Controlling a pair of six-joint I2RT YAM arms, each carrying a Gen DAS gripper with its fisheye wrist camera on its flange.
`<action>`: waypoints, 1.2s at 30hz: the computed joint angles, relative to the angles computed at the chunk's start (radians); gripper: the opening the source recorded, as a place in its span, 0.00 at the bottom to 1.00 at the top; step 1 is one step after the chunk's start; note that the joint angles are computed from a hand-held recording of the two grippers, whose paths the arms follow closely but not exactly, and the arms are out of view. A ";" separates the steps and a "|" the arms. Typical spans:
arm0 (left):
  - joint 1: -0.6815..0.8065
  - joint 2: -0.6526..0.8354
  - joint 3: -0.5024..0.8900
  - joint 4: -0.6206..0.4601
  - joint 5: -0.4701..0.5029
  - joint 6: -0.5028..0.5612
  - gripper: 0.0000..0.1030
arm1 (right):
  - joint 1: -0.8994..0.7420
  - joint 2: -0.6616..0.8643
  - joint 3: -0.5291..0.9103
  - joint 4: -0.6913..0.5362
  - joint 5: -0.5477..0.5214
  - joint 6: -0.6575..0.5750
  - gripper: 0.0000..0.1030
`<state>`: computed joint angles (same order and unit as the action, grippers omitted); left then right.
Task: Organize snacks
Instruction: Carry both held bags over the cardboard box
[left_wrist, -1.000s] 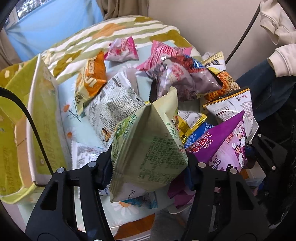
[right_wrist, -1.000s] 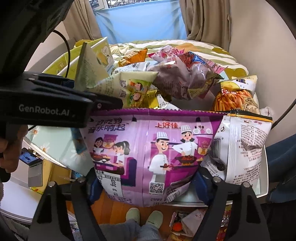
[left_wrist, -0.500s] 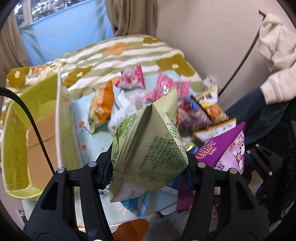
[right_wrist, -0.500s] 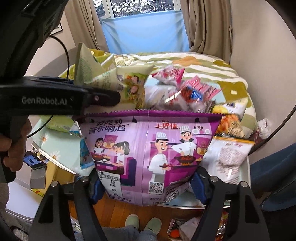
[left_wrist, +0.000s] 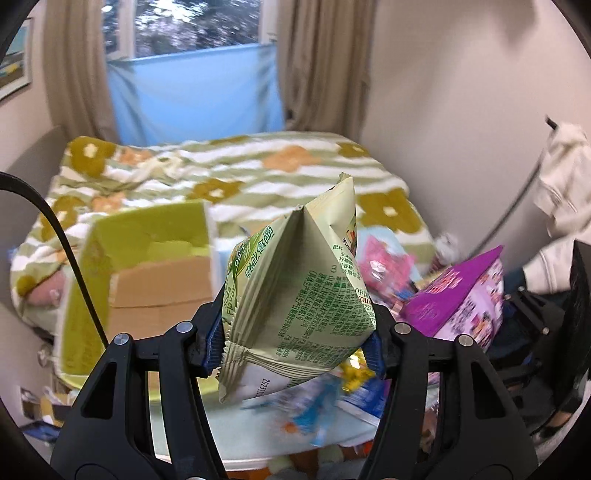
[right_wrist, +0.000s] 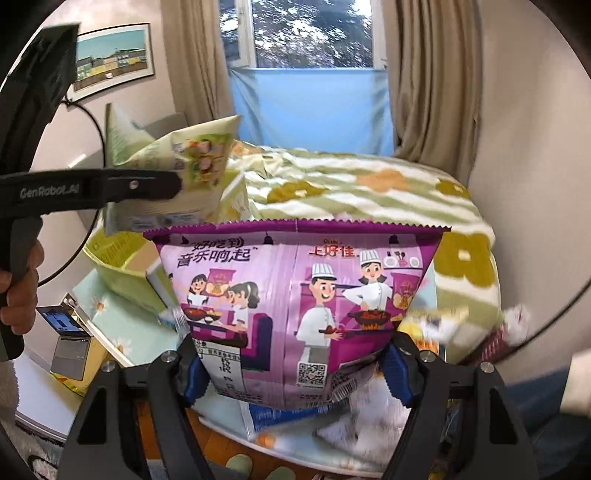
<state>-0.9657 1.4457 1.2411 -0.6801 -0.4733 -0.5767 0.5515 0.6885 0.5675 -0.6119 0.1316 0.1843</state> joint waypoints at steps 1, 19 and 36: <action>0.022 -0.025 -0.013 -0.004 -0.004 0.009 0.54 | 0.008 0.040 0.027 0.018 0.004 -0.006 0.70; 0.741 -0.032 -0.099 0.136 0.315 0.513 0.54 | 0.187 1.111 0.982 0.120 0.076 0.078 0.71; 0.854 0.230 -0.012 0.180 0.410 0.670 1.00 | 0.157 1.532 1.464 -0.124 0.049 0.219 0.72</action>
<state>-0.1114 1.6761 1.2295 -0.5002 -0.0636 0.0930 0.7090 2.2203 2.0319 -0.7364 0.1808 0.4035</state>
